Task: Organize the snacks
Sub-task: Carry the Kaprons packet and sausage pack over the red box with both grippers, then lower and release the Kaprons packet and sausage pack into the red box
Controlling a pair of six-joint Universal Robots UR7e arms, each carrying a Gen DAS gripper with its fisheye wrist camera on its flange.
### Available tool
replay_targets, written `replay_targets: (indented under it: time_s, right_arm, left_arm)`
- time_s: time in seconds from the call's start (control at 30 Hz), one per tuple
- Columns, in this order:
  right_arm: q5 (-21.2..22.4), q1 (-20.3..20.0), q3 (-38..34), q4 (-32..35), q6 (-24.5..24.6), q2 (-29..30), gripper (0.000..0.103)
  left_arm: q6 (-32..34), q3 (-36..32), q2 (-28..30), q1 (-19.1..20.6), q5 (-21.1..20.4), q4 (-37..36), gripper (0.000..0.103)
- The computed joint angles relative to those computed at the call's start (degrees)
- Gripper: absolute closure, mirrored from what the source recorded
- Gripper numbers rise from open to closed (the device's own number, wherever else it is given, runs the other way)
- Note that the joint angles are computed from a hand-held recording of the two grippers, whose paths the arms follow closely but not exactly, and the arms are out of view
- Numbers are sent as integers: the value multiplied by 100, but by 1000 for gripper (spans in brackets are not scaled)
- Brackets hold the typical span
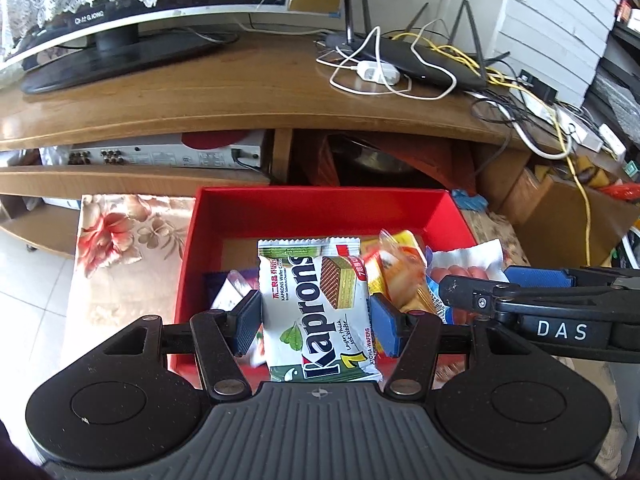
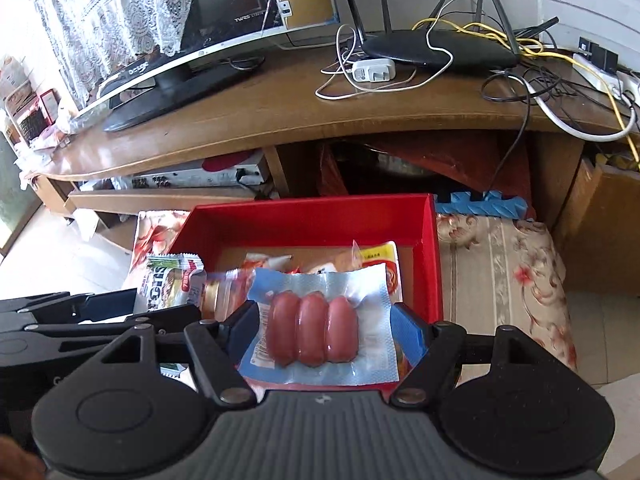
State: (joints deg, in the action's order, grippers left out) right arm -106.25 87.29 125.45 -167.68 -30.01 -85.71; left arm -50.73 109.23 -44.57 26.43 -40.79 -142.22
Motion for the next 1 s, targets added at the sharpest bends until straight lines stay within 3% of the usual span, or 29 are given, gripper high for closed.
replay_targets:
  time_s: [0.8,1.0]
  right_arm:
    - [-205,-194,-681,-6,302,1069,31]
    - [-245,-191,-739,44,395,1125,23]
  left_arm:
    - [241,-518,504,637,123,123,39]
    - [210,-479,461,676,98,69,38]
